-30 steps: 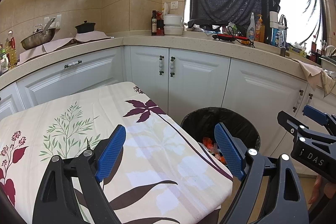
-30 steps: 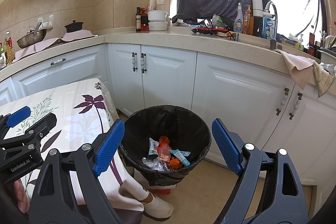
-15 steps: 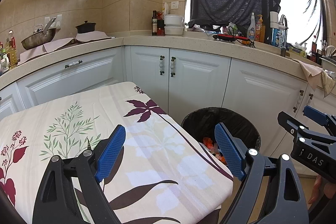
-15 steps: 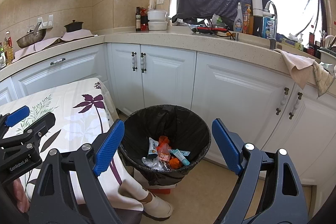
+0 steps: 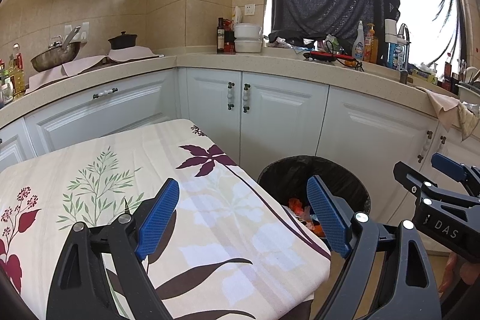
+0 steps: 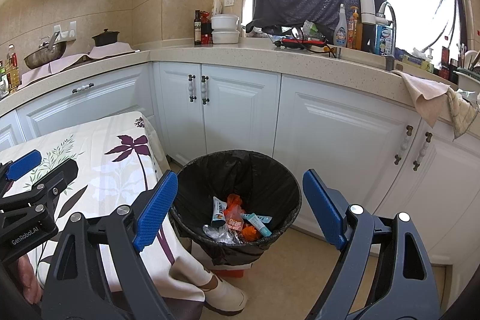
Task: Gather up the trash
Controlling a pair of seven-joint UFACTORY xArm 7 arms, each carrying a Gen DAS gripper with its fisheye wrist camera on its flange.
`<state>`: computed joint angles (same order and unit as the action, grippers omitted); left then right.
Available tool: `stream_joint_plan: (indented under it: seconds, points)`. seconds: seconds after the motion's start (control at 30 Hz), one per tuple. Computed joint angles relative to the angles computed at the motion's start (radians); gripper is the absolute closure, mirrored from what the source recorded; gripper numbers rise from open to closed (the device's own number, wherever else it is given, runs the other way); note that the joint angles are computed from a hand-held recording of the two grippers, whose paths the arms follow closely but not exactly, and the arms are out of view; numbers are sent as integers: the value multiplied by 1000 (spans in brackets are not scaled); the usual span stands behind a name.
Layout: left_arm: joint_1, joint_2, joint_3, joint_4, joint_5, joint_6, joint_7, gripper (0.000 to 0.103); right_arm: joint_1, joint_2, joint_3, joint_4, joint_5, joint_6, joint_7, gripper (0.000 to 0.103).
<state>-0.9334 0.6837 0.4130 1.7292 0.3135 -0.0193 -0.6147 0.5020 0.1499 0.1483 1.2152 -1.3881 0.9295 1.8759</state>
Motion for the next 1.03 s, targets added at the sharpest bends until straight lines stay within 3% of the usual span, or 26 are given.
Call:
stream_joint_plan:
  seconds: [0.23,0.43,0.6,0.87,1.03]
  points:
    - [-28,7,39,7,3,8,-22,17,0,-1,0,-1,-1,0,0,20]
    - [46,4,-63,35,7,47,1,16,0,-1,0,-1,0,-3,-1,20]
    - [76,8,-99,50,26,64,-14,14,3,13,-1,13,1,-4,-6,20]
    - [75,9,-80,51,59,79,-42,13,12,39,-11,45,0,-23,-21,20]
    - [116,0,-94,45,82,124,-72,13,22,88,-24,106,-2,-65,-63,15]
